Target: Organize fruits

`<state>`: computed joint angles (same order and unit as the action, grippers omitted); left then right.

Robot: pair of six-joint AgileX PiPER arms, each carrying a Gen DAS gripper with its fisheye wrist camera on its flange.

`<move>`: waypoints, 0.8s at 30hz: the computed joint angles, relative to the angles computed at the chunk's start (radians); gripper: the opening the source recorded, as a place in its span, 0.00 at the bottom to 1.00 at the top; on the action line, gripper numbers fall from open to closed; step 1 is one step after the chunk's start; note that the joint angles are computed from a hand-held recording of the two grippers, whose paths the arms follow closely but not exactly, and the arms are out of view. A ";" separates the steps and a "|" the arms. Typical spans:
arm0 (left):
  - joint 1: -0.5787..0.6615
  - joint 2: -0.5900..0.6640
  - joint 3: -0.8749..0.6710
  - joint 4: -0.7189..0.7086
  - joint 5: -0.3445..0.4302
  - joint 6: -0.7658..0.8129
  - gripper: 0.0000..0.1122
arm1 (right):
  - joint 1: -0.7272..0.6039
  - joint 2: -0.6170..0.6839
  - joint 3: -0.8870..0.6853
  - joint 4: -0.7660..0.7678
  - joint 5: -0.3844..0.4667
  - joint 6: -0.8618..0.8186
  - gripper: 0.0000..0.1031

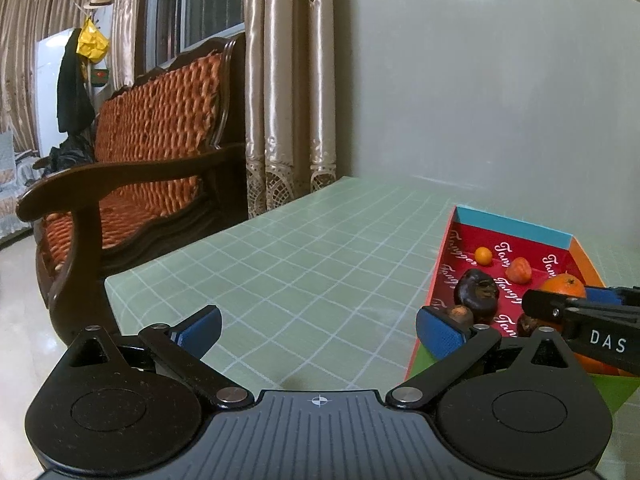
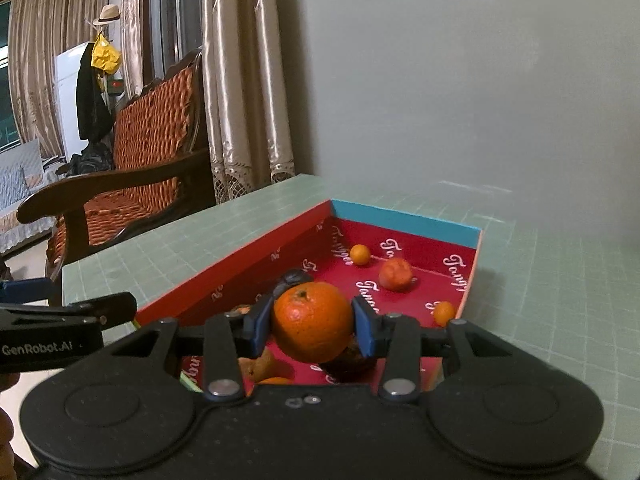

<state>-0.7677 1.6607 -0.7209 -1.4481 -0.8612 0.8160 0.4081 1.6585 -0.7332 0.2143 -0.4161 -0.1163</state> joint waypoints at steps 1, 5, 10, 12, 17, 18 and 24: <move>0.002 -0.002 0.001 0.001 0.002 -0.002 0.91 | 0.001 0.003 -0.003 0.002 0.002 -0.001 0.41; 0.006 -0.002 0.002 0.001 0.006 -0.003 0.91 | -0.001 -0.006 0.012 0.004 -0.022 0.007 0.52; -0.010 0.000 0.007 0.016 -0.015 -0.012 0.91 | 0.002 -0.034 0.062 0.048 -0.096 -0.009 0.66; -0.022 -0.002 0.012 0.023 -0.027 -0.017 0.91 | 0.002 -0.058 0.089 0.080 -0.124 -0.016 0.78; -0.048 -0.022 0.011 0.027 0.013 0.032 0.91 | 0.026 -0.153 0.189 0.244 -0.195 -0.088 0.97; -0.056 -0.028 0.006 0.012 0.024 0.061 0.91 | 0.038 -0.173 0.205 0.304 -0.199 -0.123 0.99; -0.181 -0.126 0.010 -0.136 0.019 0.194 0.91 | 0.128 -0.338 0.336 0.672 -0.210 -0.302 1.00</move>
<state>-0.9485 1.5342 -0.7112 -1.5837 -0.8420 1.0104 0.5366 1.3208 -0.3971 0.8863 -0.6260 -0.4185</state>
